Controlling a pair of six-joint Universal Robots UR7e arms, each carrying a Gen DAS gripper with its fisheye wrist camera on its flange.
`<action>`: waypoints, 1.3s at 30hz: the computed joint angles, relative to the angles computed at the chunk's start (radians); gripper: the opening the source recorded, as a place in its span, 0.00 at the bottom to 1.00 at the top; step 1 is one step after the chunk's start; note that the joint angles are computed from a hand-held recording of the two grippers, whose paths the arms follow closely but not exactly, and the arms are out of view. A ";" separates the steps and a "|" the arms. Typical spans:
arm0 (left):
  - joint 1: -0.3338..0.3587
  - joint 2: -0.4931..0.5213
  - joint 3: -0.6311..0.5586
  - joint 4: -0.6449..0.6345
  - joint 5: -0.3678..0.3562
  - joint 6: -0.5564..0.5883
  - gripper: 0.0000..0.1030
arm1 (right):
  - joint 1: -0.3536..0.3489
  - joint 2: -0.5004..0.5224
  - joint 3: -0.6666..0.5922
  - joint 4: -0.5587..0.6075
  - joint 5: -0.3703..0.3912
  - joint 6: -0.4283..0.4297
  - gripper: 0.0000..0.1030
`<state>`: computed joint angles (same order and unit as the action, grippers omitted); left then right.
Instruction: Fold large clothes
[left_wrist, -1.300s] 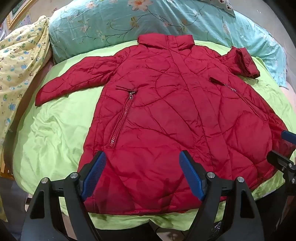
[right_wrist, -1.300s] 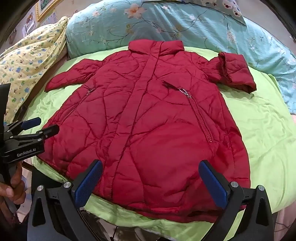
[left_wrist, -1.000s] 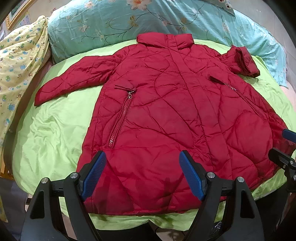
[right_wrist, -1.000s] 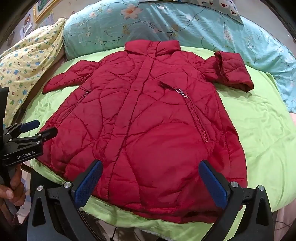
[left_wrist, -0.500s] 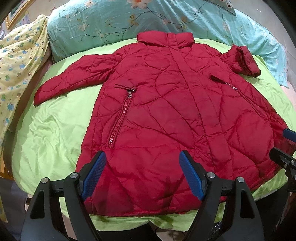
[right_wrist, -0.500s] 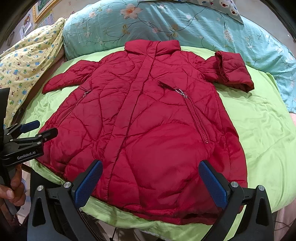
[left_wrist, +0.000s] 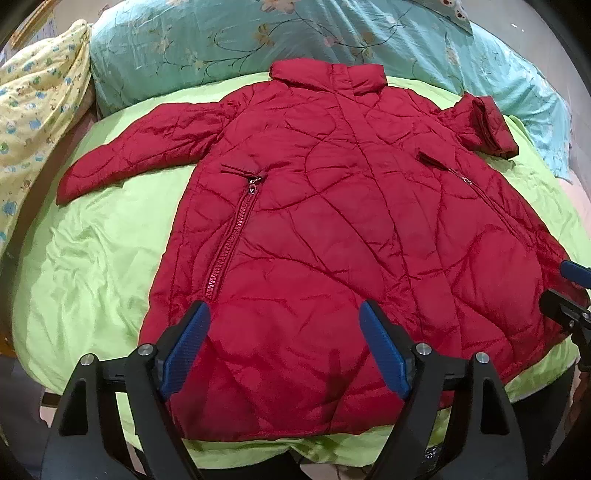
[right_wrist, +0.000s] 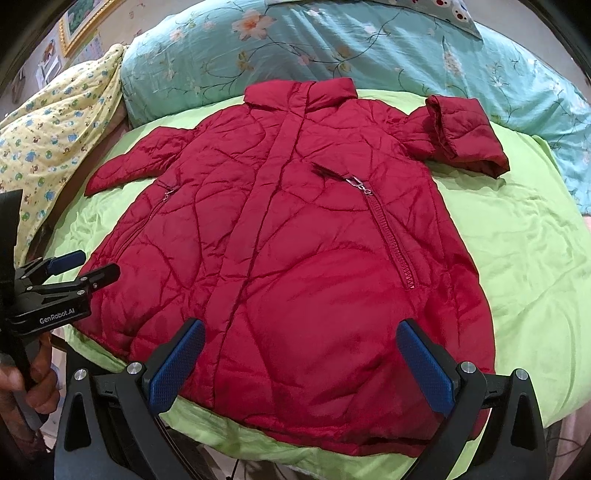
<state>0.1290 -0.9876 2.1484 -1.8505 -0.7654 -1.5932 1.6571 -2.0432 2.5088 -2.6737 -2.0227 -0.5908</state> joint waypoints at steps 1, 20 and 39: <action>0.004 -0.001 0.001 -0.004 0.001 0.002 0.81 | -0.005 -0.003 -0.001 0.002 0.006 -0.001 1.00; 0.072 -0.005 -0.019 0.007 0.033 0.042 0.81 | -0.055 0.034 -0.063 -0.023 0.039 0.006 1.00; 0.169 -0.018 -0.039 -0.052 0.091 0.085 0.81 | -0.120 0.190 -0.237 -0.093 0.091 0.005 1.00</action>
